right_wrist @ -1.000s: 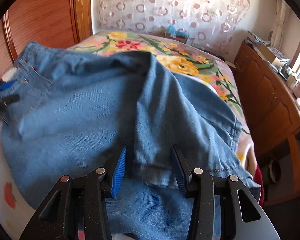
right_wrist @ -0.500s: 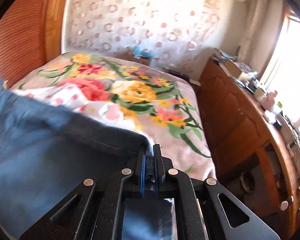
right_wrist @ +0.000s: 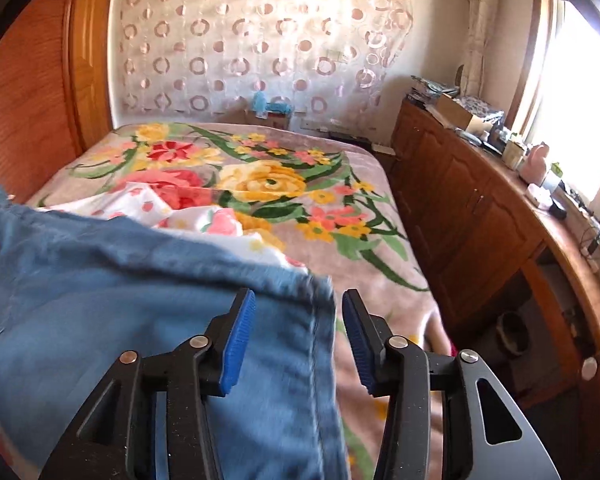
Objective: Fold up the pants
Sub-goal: 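Fold the leg hem over toward the waistband with the right gripper and release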
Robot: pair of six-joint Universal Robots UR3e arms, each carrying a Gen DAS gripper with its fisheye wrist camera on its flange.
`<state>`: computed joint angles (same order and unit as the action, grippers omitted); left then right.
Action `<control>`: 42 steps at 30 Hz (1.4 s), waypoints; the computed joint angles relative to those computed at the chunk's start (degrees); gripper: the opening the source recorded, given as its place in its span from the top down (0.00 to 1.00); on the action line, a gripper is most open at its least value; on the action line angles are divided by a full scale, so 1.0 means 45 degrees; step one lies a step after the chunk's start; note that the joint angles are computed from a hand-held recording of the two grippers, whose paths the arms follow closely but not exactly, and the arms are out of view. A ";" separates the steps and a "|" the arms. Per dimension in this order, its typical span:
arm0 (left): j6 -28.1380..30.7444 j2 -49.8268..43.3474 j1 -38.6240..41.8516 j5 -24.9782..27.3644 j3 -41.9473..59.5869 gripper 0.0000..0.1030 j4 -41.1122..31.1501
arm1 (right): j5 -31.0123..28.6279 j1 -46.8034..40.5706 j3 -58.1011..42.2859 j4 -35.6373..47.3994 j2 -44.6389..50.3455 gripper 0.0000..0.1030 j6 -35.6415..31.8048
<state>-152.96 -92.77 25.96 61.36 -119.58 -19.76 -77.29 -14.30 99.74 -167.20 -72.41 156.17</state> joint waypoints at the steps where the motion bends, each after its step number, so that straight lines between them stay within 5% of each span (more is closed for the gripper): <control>1: -0.0001 0.0305 0.0045 -0.0045 -0.0268 0.23 0.0010 | 0.0284 -0.0274 0.0673 -0.0033 -0.0573 0.47 -0.0105; 5: 0.0226 0.1544 0.0360 -0.0331 -0.1125 0.23 -0.0297 | 0.1768 -0.1625 0.3295 0.0003 -0.2791 0.36 -0.0803; 11: 0.0571 0.3595 0.0898 -0.0877 -0.2302 0.23 -0.1033 | 0.3454 -0.3650 0.5957 0.0994 -0.5572 0.34 -0.2061; 23: 0.1905 0.7674 0.2641 -0.2129 -0.4269 0.23 -0.3877 | 0.4903 -0.5929 0.8081 0.3996 -0.8500 0.32 -0.3290; 30: 0.2942 0.9706 0.3780 -0.2674 -0.4761 0.23 -0.6256 | 0.5303 -0.6216 0.7913 0.5067 -0.8303 0.32 -0.3362; 42: 0.3356 1.0258 0.4161 -0.2739 -0.4898 0.23 -0.6960 | 0.6167 -0.6385 0.6367 0.5803 -0.6393 0.27 -0.2452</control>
<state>-137.85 -46.61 44.68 49.04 -141.62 -51.08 -49.53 -43.03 128.39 -141.08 -101.17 145.14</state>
